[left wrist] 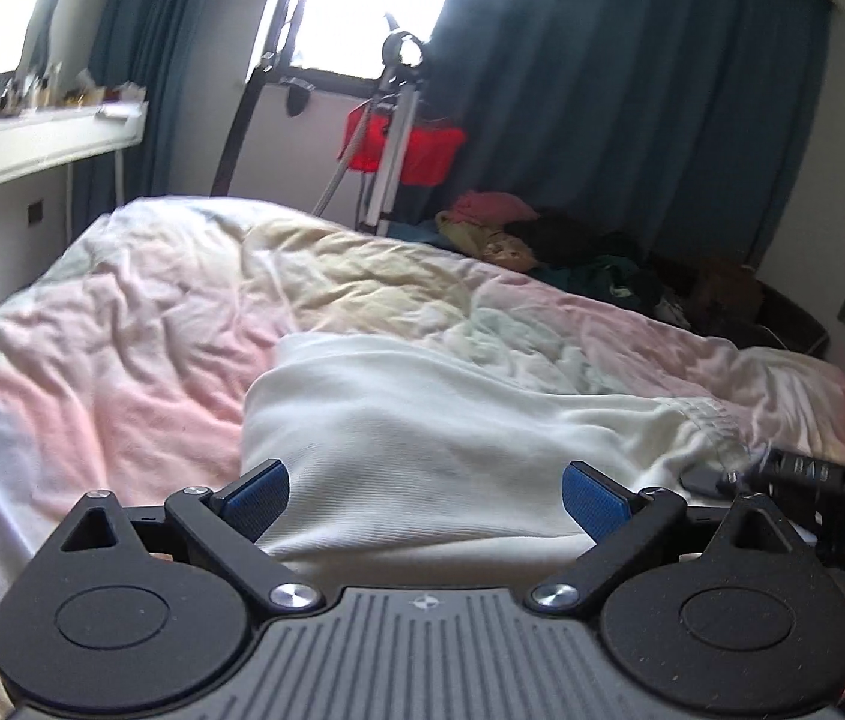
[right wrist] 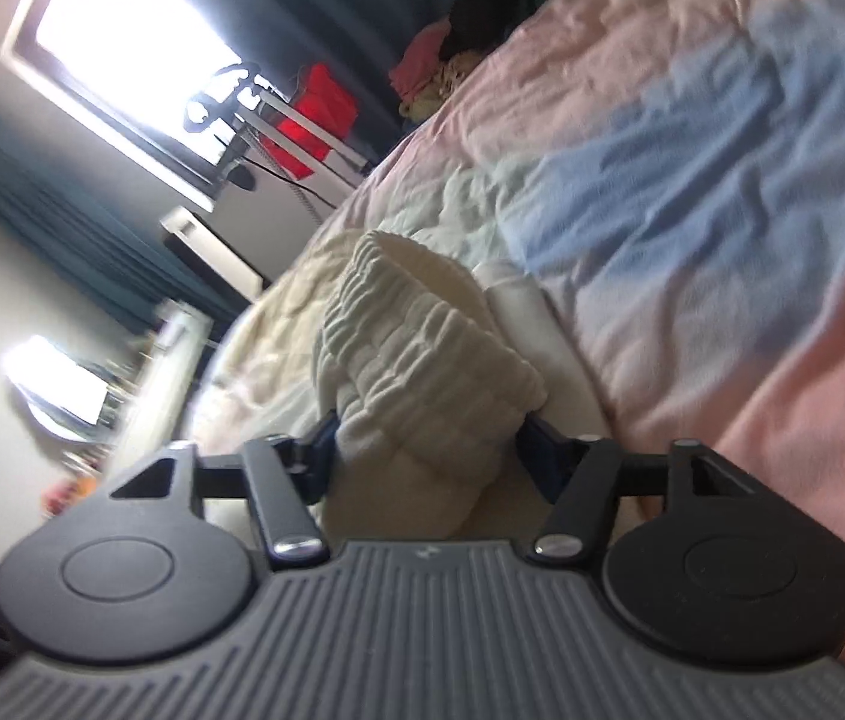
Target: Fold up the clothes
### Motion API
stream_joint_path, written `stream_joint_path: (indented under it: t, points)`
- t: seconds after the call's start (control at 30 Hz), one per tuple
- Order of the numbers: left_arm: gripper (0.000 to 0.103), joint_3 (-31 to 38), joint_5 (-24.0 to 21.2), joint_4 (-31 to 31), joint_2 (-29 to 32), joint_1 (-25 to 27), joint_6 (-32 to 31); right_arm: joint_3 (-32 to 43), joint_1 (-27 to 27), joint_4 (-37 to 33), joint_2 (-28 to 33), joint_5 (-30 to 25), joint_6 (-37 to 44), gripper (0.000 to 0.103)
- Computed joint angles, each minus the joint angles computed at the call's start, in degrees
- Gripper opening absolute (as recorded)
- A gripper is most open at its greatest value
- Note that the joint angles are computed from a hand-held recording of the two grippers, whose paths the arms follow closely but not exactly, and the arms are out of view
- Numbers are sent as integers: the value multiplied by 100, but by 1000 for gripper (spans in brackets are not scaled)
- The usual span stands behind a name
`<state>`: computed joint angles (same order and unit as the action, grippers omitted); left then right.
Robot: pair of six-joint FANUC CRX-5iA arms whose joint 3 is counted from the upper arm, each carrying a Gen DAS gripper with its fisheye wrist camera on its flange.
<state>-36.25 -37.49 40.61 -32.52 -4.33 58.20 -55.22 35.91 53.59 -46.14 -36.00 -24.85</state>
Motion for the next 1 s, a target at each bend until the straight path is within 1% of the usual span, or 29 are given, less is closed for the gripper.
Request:
stream_joint_path:
  t: [0.03, 0.07, 0.1, 0.2, 0.33, 0.37, 0.4, 0.43, 0.47, 0.53, 0.57, 0.6, 0.63, 0.67, 0.7, 0.73, 0.77, 0.8, 0.83, 0.93, 1.0]
  points:
    - [98, 2, -31, 89, 57, 20, -2, 61, 156, 95, 66, -260, 136, 52]
    - [98, 4, -63, 177, 115, 40, -4, 104, 295, 203, 112, -479, 239, 47]
    - [98, 6, -101, 254, 154, 64, -11, 102, 390, 336, 108, -600, 263, 43]
    - [98, -43, -97, 367, 123, 109, -103, 18, 540, 805, -44, -827, 135, 39]
    - [98, -138, -75, 493, -19, 218, -231, -142, 702, 1587, -381, -1213, -373, 38]
    - [98, -147, -105, 515, -38, 256, -232, -162, 777, 1681, -442, -1394, -479, 38]
    - [98, -145, -157, 525, -38, 296, -209, -147, 893, 1623, -480, -1629, -500, 39]
    - [98, -138, -217, 531, -29, 335, -179, -90, 1035, 1338, -507, -1855, -429, 41]
    - [98, -118, -293, 526, 1, 371, -128, 8, 1083, 871, -510, -1928, -280, 43]
    - [98, -74, -483, 537, 98, 465, -6, 131, 1004, -14, -550, -1861, -123, 50]
    - [98, -53, -585, 551, 152, 516, 53, 181, 897, -469, -569, -1762, -44, 58]
    - [98, -34, -697, 571, 209, 578, 125, 199, 707, -913, -622, -1521, 57, 67]
    - [98, -19, -825, 601, 271, 659, 219, 140, 398, -1323, -756, -1014, 152, 73]
    - [98, -6, -942, 622, 330, 736, 311, 82, 140, -1654, -858, -599, 174, 84]
    - [98, -3, -1044, 643, 388, 814, 399, 51, 51, -1749, -881, -479, 104, 86]
    - [98, -4, -1149, 683, 457, 898, 490, 102, 35, -1834, -808, -544, 180, 85]
    - [98, -2, -1254, 721, 529, 980, 582, 152, 23, -1915, -737, -611, 251, 87]
    - [98, 2, -1358, 757, 604, 1061, 674, 187, -28, -2030, -672, -589, 368, 87]
    - [98, -3, -1468, 834, 689, 1140, 745, 195, -125, -2183, -619, -425, 554, 87]
    - [98, -81, -1775, 1248, 963, 1313, 797, 264, -329, -2472, -442, -78, 1037, 90]
    - [98, -265, -1819, 1674, 1023, 1341, 670, 312, -395, -2559, -410, 74, 1407, 90]
